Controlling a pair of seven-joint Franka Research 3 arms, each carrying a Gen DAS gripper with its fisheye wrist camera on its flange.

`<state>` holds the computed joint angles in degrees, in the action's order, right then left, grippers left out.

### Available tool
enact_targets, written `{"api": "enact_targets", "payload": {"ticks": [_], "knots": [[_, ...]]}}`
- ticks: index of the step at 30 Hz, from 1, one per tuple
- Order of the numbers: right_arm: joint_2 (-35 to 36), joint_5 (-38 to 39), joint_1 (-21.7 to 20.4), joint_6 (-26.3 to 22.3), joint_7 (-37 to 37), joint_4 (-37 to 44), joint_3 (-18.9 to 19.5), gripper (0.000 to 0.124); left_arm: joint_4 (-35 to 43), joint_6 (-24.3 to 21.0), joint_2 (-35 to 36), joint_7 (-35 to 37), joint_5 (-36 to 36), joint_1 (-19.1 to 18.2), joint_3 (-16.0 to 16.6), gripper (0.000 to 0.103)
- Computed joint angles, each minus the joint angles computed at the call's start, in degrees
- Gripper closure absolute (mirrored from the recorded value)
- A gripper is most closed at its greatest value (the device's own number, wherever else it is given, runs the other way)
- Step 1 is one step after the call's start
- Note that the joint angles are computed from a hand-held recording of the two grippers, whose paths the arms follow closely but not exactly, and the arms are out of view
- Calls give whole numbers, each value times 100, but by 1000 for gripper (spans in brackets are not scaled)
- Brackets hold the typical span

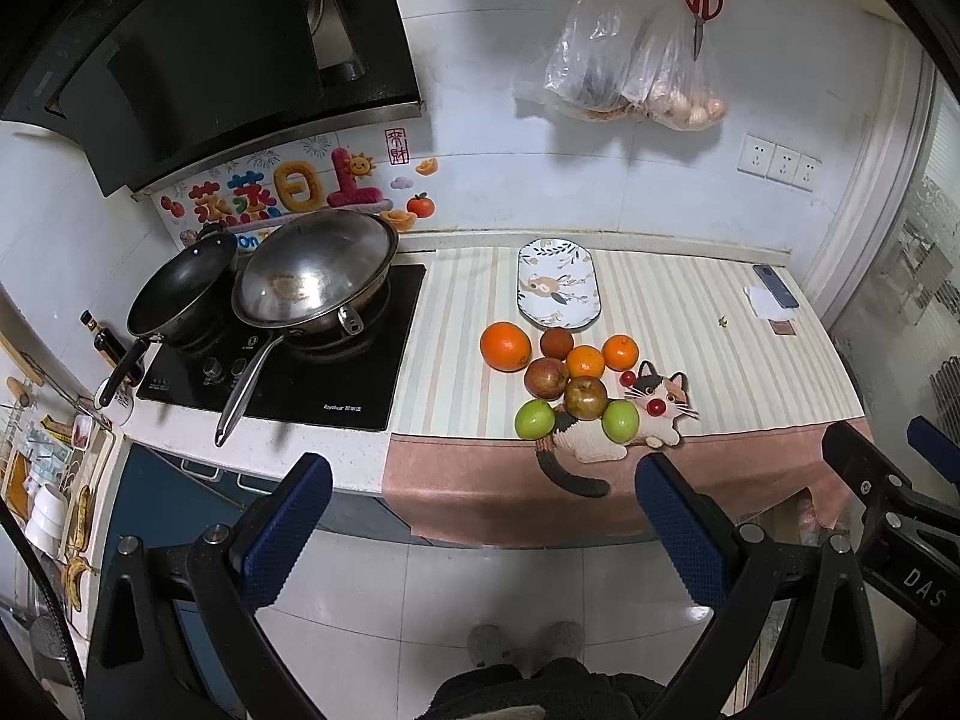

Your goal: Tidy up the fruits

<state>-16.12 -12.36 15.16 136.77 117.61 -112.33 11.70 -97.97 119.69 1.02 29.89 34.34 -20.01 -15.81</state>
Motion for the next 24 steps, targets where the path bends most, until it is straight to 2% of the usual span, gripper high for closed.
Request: {"api": "enact_targets", "payload": {"ticks": [18,24], "knots": [[-14,11,6,33,3,-12,-6,21,68,14,39,-13,60,-42,-6,0],[34,120,10,101,110,34,-11,21,-54,277,13,75,57,46,62,0]]}}
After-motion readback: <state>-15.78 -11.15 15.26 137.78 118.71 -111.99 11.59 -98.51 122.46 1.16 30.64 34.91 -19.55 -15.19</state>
